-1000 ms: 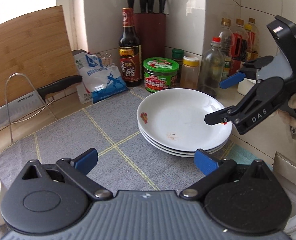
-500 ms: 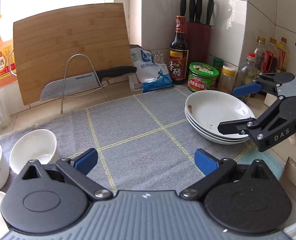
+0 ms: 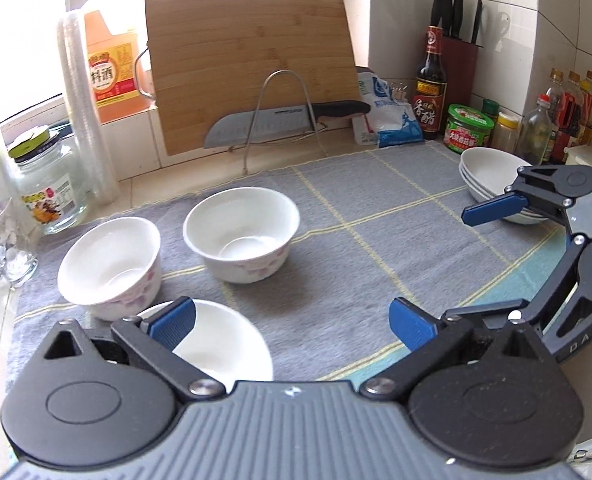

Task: Organize plates and bowls
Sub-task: 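Move the left tool to a white bowl on the towel, then close the left tool on the rim of the white bowl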

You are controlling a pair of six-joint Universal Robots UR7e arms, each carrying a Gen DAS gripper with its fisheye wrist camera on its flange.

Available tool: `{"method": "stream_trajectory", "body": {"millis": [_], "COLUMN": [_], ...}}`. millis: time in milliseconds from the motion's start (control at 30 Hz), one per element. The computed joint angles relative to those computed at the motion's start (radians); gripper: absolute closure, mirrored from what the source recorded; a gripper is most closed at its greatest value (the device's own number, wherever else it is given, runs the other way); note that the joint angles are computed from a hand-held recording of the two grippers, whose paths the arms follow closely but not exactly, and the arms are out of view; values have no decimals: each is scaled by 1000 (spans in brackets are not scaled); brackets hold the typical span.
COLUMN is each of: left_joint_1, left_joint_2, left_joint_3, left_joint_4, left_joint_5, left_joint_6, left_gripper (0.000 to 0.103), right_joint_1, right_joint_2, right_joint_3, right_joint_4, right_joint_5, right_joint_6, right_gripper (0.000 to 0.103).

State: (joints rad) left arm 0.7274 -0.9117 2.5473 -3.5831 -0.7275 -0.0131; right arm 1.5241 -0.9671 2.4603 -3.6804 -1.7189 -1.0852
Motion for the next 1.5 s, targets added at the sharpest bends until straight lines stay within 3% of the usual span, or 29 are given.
{"method": "stream_trajectory", "body": {"millis": [267,567,633,733,867,967,1167,1500], "left_joint_1": [110,242,257,267,275,279,293,291], "left_joint_2": [-156,-218,-226,-235,-250,-261,-279,-288], "left_joint_3": [40,-26,-35,-48,-57,-61,-69,-71], "left_joint_4": [23,175,198,234,284,312,347,374], "left_joint_5": [-39,-111,-130,-148,-173,-186,-216,-228], "left_joint_6": [96,88,99,118,131,136,142,133], "left_gripper": [1,4,8,19,29,35,42,43], "right_joint_1": [107,134,141,154,166,167,170,176], "right_joint_2": [178,278,293,311,318,317,319,313], "right_joint_3": [-64,-126,-137,-146,-155,-153,-163,-163], "right_joint_4": [-15,24,32,29,50,48,60,70], "right_joint_5": [-18,-4,0,0,-9,0,2,-5], "right_joint_6": [84,61,54,30,12,6,1,15], "right_gripper": [0,0,1,4,16,16,22,23]}}
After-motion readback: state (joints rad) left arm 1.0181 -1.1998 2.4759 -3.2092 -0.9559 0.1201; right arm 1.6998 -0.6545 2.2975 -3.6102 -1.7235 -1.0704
